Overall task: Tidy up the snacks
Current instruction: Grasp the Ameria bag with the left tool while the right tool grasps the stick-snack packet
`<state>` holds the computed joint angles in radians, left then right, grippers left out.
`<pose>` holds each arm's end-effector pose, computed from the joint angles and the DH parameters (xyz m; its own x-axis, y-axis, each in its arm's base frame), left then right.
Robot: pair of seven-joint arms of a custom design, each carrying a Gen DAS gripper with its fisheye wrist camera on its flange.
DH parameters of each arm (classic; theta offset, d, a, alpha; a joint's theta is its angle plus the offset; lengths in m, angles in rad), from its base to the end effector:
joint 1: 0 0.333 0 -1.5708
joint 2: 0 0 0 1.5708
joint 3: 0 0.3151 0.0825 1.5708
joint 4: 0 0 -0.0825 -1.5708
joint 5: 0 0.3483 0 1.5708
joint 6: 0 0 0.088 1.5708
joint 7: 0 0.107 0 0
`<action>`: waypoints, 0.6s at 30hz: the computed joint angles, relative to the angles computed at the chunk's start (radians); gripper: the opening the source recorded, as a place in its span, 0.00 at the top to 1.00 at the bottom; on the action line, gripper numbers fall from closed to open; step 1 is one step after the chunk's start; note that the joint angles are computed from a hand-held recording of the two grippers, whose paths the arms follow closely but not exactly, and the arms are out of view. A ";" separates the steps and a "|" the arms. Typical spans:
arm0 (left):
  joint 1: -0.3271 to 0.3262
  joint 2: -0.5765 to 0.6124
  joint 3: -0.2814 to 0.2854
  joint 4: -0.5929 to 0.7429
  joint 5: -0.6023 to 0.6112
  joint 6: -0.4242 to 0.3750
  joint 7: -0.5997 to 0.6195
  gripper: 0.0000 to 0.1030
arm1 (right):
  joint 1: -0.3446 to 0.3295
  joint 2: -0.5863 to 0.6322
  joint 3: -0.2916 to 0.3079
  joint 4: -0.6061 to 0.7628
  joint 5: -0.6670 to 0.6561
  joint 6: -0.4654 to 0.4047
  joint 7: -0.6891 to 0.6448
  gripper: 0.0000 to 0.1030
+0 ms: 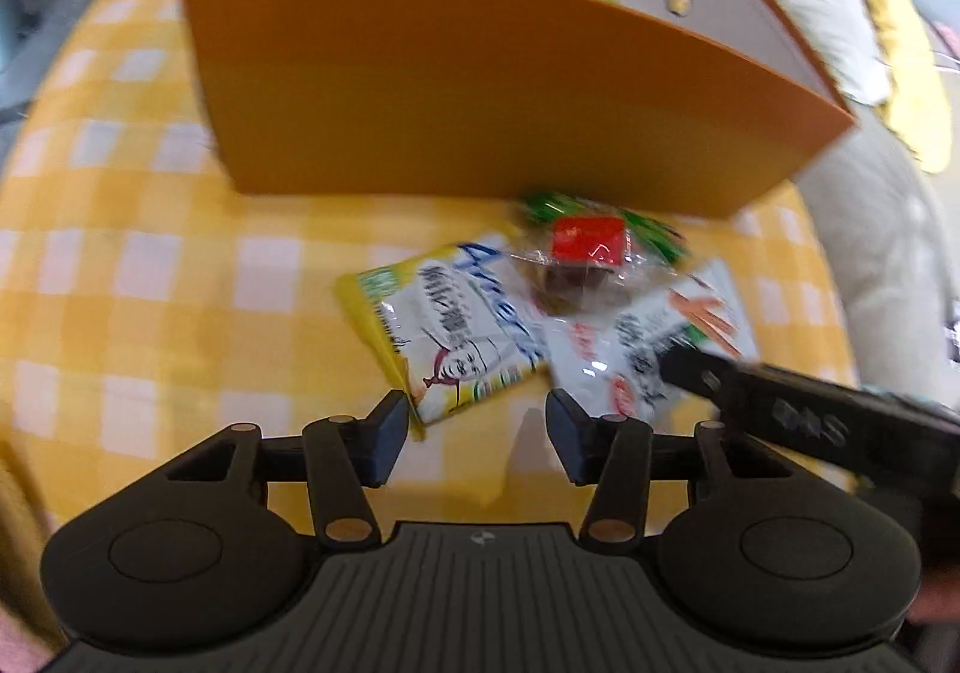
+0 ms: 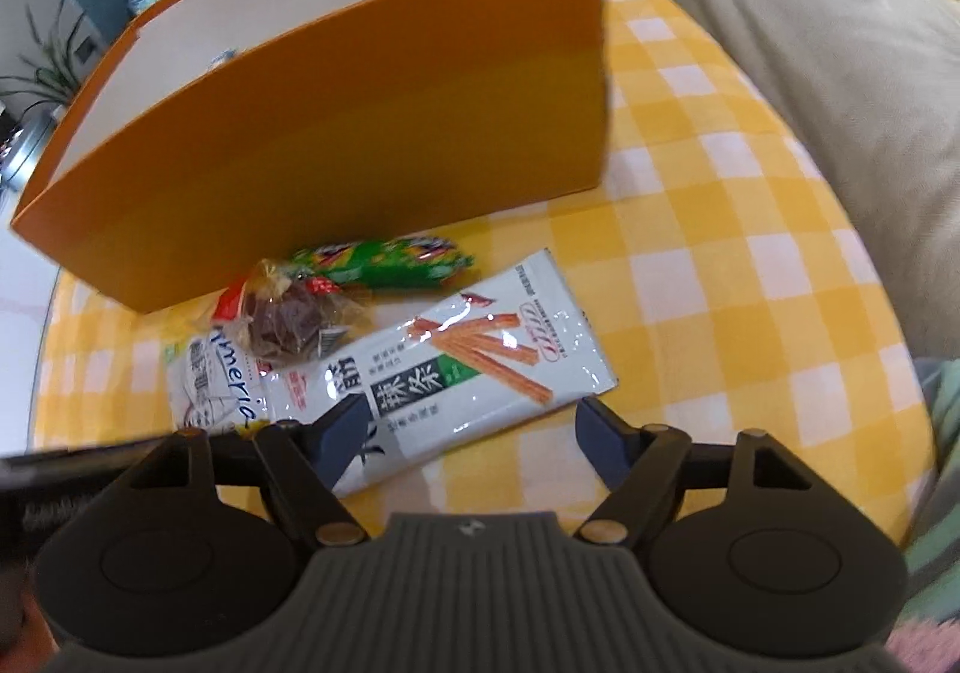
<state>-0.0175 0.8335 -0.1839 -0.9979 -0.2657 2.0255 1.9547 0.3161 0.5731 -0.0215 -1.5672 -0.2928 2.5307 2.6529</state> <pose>0.7450 -0.1132 0.3955 -0.4299 -0.8546 0.2914 -0.8894 0.3451 -0.2999 0.6680 0.2089 0.3689 -0.5008 -0.8448 -0.1884 -0.7522 0.5325 -0.3881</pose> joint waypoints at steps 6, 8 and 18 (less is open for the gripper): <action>0.007 -0.041 -0.016 -0.042 -0.004 0.012 0.126 0.42 | 0.004 -0.013 -0.013 0.001 -0.003 -0.058 0.059 0.28; -0.015 -0.068 0.006 -0.096 0.033 0.112 0.173 0.33 | -0.002 -0.010 -0.006 0.012 0.007 -0.077 0.062 0.28; -0.034 -0.012 -0.015 -0.024 0.122 0.163 0.514 0.24 | 0.007 0.074 -0.009 0.172 0.078 -0.184 0.177 0.26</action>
